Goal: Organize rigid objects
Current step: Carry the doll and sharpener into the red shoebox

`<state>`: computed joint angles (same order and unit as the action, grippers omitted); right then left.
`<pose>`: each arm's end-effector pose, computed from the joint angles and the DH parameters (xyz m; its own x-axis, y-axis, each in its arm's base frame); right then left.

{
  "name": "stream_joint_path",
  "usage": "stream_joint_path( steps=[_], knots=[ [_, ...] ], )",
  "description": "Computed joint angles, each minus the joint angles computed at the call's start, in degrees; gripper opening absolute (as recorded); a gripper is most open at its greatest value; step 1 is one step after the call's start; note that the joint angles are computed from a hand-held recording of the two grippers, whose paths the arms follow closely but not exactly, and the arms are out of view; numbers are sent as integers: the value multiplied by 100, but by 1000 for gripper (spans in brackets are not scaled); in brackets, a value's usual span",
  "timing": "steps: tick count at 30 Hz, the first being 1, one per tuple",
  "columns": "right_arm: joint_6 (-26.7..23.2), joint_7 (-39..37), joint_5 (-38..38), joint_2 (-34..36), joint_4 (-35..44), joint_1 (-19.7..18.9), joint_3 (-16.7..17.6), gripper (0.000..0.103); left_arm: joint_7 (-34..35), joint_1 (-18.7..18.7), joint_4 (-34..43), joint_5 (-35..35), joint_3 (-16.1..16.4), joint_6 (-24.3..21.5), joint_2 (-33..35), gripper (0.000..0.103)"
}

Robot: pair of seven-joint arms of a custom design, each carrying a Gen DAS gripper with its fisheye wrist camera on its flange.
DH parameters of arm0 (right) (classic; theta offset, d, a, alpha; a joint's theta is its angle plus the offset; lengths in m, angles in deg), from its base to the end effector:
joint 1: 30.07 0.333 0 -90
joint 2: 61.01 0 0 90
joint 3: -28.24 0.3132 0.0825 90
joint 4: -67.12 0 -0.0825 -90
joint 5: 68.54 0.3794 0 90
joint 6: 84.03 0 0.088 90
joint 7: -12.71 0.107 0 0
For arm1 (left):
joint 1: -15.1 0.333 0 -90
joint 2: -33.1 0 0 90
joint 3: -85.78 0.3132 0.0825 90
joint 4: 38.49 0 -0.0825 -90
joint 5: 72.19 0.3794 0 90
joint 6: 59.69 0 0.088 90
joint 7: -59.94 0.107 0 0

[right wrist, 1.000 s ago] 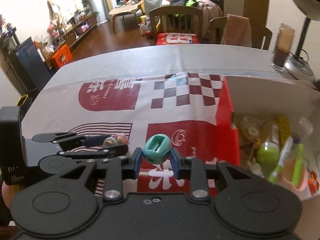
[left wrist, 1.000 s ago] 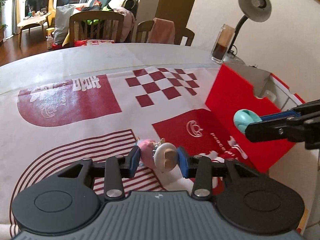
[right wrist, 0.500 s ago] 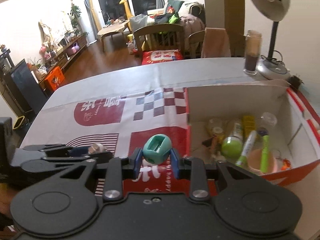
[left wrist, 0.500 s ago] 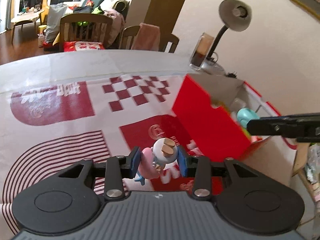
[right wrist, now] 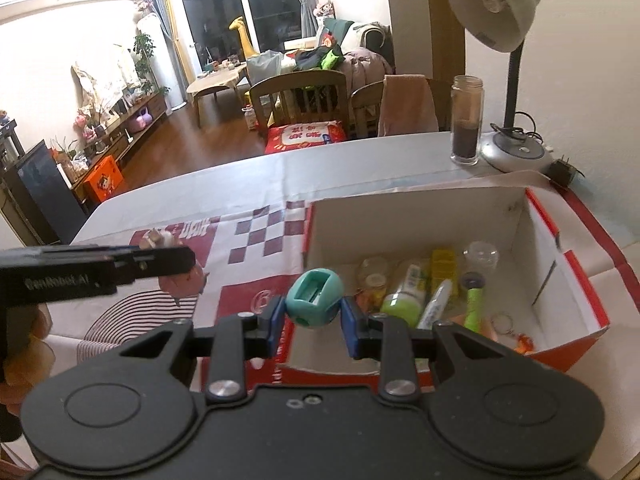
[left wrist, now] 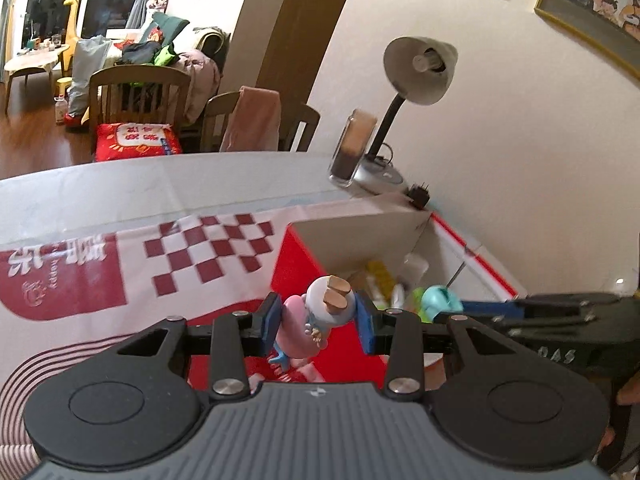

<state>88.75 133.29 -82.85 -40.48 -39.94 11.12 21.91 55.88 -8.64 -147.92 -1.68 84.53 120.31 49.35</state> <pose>0.5383 0.4069 0.4171 0.3785 -0.9145 -0.1431 -0.6909 -0.1762 -0.7011 0.5339 -0.3392 0.4183 -0.1744 -0.9277 0.3302 -0.6552 -0.1410 -0.7422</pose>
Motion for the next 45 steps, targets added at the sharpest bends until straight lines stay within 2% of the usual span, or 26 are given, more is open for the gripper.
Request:
stream_joint_path(
  steps=[4,10,14,16,21,23,31,39,45],
  knots=[
    [117,-334,185,-44,-119,-288,137,29,562,-17,368,-500,-188,-152,233,38],
    [180,-616,389,-124,-334,-478,51,29,1864,19,1034,-1676,-575,-318,771,38],
    [139,-692,426,-118,-407,-568,-51,29,2893,223,1515,-2541,-1073,-532,1230,38],
    [94,-722,430,-81,-395,-613,-97,30,3381,318,1823,-2947,-1334,-751,1511,38],
    [-144,-995,629,114,-231,-907,40,30,4572,516,2655,-3913,-1953,-1485,2224,38],
    [-236,-1031,642,202,-143,-941,18,30,4797,351,3043,-4076,-1873,-1814,2467,38],
    [-670,-1589,911,573,326,-1281,287,30,5710,-185,4735,-4828,-1605,-3030,3512,38],
    [-1136,-2079,1145,810,647,-1428,472,30,6446,-523,5531,-5407,-1297,-3319,3941,38],
    [-1160,-2138,1236,762,595,-1412,498,30,6853,-624,5827,-5878,-1244,-3560,4112,39]
  ],
)
